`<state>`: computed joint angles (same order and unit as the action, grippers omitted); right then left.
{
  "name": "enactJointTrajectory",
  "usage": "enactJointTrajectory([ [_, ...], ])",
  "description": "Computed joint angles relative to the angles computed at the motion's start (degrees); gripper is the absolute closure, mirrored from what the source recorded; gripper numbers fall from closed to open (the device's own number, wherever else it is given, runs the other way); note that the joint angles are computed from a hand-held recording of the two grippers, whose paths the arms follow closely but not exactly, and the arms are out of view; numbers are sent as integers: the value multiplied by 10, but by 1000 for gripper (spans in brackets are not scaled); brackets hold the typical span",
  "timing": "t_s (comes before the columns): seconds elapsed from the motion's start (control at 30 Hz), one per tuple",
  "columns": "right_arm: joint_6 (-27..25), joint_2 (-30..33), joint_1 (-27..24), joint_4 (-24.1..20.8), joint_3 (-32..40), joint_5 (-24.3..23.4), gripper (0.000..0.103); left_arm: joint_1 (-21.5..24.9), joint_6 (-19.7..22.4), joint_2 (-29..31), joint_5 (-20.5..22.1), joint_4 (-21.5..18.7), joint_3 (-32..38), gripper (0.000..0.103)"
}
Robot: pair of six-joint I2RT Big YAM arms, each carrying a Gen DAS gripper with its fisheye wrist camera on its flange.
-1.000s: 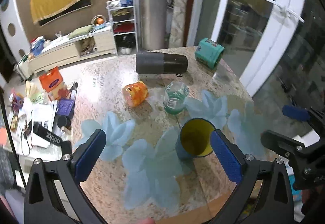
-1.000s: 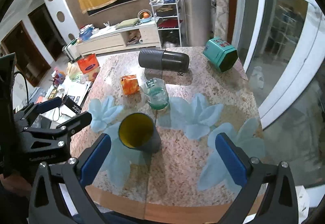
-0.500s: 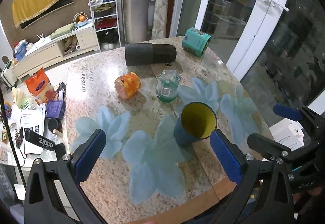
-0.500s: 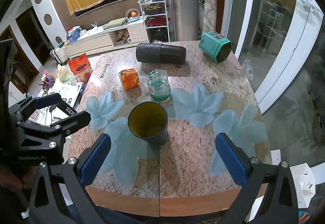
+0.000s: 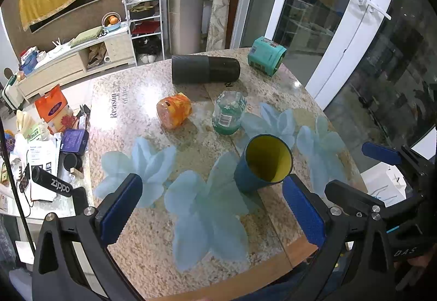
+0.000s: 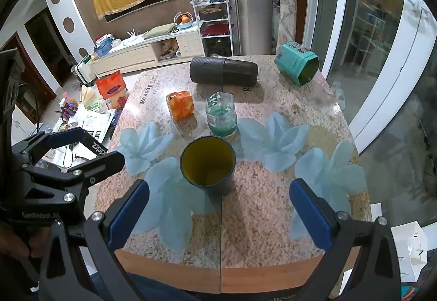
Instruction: Flip cup upright
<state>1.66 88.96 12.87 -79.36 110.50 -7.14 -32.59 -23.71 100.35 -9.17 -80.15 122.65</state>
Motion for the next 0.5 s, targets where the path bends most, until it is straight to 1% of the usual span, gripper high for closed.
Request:
enactJointTrajectory([
  [0.13, -5, 1, -2, -4, 4, -2, 0, -2, 0, 0, -5, -2, 3, 0],
  [0.5, -22, -1, -4, 3, 6, -2, 0, -6, -4, -6, -9, 1, 2, 0],
])
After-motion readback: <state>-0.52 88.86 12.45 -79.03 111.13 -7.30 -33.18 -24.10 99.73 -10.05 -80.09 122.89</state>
